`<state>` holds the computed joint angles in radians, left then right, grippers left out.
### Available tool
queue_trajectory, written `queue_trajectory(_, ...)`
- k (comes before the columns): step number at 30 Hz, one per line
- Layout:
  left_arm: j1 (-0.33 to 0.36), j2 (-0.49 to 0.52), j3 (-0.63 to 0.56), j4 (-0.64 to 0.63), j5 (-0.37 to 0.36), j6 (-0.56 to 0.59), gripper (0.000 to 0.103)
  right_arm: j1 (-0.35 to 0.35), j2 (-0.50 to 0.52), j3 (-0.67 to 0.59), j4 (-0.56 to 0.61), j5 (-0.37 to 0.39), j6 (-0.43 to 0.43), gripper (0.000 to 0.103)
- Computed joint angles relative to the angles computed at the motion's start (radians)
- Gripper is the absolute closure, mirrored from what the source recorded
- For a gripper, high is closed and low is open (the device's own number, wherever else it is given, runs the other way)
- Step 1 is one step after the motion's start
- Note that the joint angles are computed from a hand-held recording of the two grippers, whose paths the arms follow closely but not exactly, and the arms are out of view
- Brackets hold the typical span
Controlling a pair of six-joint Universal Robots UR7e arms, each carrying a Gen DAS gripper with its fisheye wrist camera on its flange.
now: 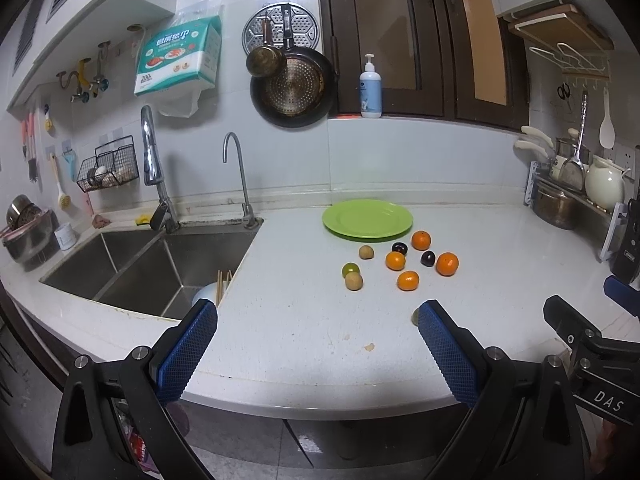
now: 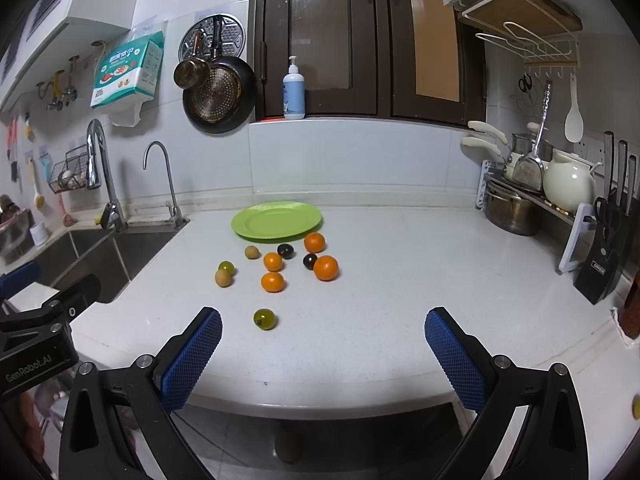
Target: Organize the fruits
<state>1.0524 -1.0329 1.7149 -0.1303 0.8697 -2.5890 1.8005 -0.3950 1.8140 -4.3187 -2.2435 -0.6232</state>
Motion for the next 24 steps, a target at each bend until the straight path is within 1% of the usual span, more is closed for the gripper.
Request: queue_trajectory(24, -0.006, -0.020, 0.032, -0.024, 0.005, -0.001, 0.001, 0.005, -0.007, 0.011, 0.002, 0.002, 0.003, 0.001)
